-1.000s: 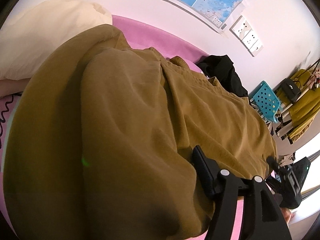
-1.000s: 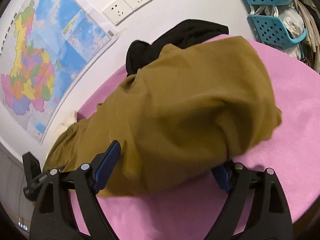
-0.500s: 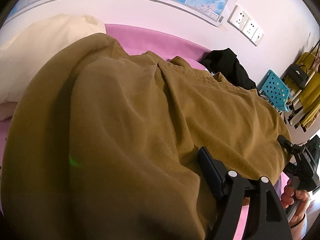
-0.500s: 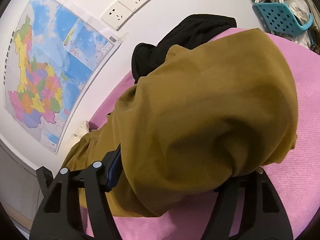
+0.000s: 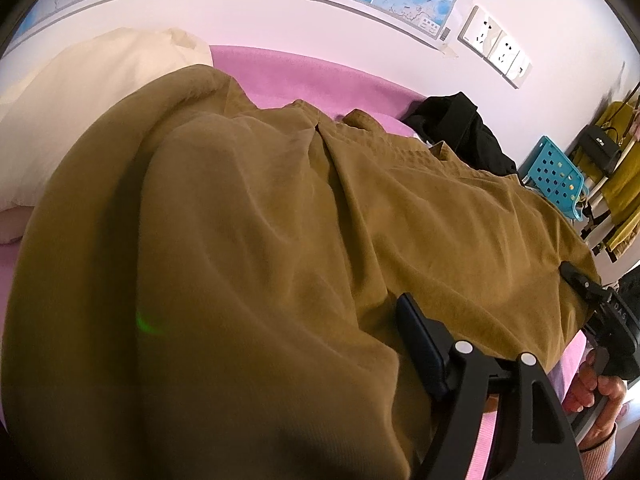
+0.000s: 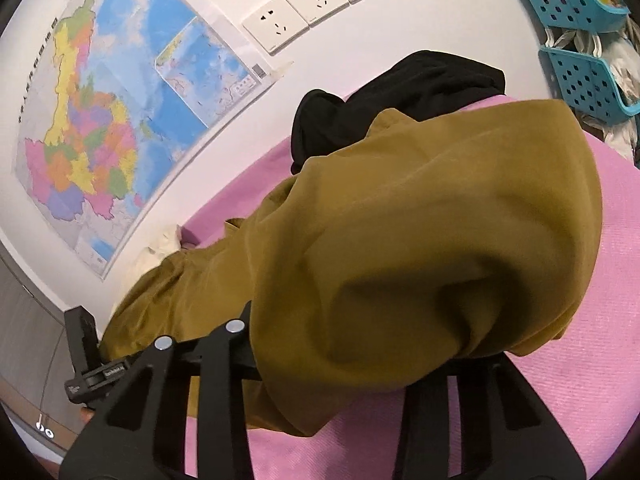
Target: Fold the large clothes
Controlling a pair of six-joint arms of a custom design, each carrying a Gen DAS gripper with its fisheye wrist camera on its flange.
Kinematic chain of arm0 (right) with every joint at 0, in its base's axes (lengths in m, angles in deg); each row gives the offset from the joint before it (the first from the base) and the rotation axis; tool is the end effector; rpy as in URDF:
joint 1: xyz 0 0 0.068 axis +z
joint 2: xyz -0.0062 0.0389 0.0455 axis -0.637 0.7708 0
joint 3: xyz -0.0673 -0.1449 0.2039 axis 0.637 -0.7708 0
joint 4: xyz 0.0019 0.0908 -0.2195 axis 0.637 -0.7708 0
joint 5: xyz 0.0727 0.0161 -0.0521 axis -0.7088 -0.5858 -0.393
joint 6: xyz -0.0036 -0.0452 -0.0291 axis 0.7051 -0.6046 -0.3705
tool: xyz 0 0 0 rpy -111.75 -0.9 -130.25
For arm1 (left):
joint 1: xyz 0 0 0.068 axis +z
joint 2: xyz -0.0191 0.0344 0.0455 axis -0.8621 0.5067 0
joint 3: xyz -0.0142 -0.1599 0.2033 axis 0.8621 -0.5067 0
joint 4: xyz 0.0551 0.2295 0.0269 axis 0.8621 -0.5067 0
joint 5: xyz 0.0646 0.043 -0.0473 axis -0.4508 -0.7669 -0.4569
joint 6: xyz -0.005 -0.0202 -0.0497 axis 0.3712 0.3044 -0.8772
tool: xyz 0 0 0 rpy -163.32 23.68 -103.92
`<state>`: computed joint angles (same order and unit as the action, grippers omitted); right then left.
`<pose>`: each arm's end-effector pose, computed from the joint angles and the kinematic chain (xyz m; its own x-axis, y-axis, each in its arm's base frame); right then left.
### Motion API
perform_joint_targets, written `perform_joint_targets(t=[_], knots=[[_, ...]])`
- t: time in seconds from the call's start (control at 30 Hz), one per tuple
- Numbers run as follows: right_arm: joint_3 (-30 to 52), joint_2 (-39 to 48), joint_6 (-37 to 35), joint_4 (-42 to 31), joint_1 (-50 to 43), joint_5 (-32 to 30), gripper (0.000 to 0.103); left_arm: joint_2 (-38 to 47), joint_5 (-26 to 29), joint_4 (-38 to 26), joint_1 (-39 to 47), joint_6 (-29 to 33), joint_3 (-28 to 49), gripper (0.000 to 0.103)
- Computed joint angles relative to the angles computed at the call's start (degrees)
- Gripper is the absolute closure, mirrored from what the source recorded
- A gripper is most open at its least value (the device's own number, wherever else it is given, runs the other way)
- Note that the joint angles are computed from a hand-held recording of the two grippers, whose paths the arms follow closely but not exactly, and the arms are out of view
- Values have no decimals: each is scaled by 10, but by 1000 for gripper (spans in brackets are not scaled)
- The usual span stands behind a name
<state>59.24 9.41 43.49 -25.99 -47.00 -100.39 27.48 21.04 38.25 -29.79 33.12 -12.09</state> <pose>0.1936 -0.0051 0.1714 -0.7354 0.3467 -0.5823 -0.0828 0.8068 0.5850 0.2017 0.0944 0.1436 -0.8155 -0.1631 -0.5553 0.0153 0.9530 -0.3025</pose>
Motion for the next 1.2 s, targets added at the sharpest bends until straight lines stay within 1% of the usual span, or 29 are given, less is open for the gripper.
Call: perform_joint_targets(t=[0.07, 0.1, 0.13, 0.23, 0.27, 0.3, 0.37, 0.47, 0.53, 0.67, 0.73, 0.9, 1.1, 1.17, 1.2], knots=[[12, 39, -1, -6, -14, -22, 56, 2, 0, -2, 0, 2, 2, 30], [12, 48, 0, -3, -20, -31, 55, 1, -2, -1, -1, 1, 2, 30], [10, 59, 2, 4, -27, -42, 51, 1, -2, 0, -2, 0, 1, 29], [9, 75, 13, 20, -29, -56, 43, 3, 0, 3, -1, 0, 1, 29], [10, 77, 14, 23, -25, -53, 43, 3, 0, 4, -1, 0, 0, 29], [11, 76, 14, 23, -21, -49, 43, 4, 0, 3, -1, 1, 1, 30], [12, 72, 9, 21, -17, -39, 54, 5, -2, -2, -1, 0, 5, 32], [15, 62, -7, 10, -20, -45, 62, 2, -3, -11, -1, 2, 10, 40], [17, 62, -13, 3, -21, -48, 63, -8, -8, -10, -5, 2, 7, 44], [21, 78, -16, 3, -28, -60, 62, -10, -12, -7, -7, 2, 4, 44], [24, 89, -11, 3, -34, -70, 61, -11, -12, -6, -6, 3, 4, 46], [26, 88, -16, 2, -30, -63, 61, -10, -11, -13, -5, 2, 8, 47], [21, 84, -9, 6, -27, -61, 61, -4, -11, -7, -7, 1, 6, 47], [23, 79, -6, 1, -23, -56, 62, -10, -15, -7, -8, 0, 5, 50], [23, 84, -8, 4, -25, -60, 63, -16, -17, -9, -8, -1, 3, 55]])
